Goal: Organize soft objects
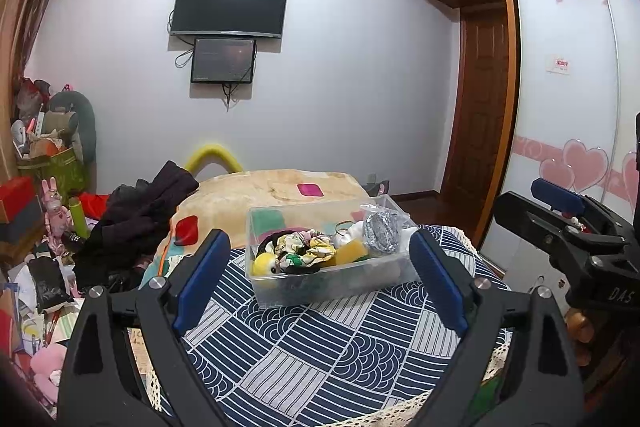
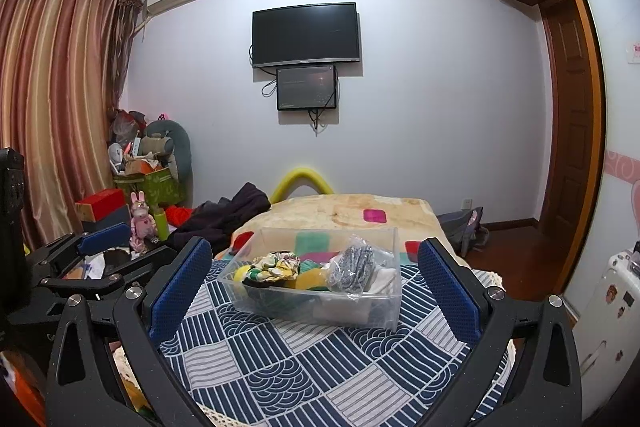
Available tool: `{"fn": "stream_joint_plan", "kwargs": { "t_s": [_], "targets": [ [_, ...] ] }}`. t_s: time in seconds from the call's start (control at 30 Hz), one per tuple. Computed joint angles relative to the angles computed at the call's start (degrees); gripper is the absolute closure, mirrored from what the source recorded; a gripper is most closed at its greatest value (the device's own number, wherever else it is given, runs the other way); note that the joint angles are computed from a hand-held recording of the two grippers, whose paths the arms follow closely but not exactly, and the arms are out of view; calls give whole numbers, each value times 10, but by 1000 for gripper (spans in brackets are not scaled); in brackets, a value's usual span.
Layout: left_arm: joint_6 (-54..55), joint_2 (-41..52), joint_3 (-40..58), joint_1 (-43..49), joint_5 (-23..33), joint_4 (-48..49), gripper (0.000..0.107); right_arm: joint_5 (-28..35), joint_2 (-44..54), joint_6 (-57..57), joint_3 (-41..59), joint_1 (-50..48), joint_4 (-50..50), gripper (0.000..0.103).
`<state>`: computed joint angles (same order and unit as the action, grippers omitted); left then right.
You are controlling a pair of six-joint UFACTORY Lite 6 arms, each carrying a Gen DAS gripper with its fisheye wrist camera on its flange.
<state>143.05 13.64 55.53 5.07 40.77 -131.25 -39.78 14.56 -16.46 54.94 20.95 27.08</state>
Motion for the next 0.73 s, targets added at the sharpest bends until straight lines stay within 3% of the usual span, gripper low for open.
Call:
{"fn": "stream_joint_plan", "kwargs": {
  "t_s": [0.73],
  "targets": [
    [-12, 2, 0, 0, -3, 13, 15, 9, 8, -10, 6, 6, 19, 0]
  ]
}}
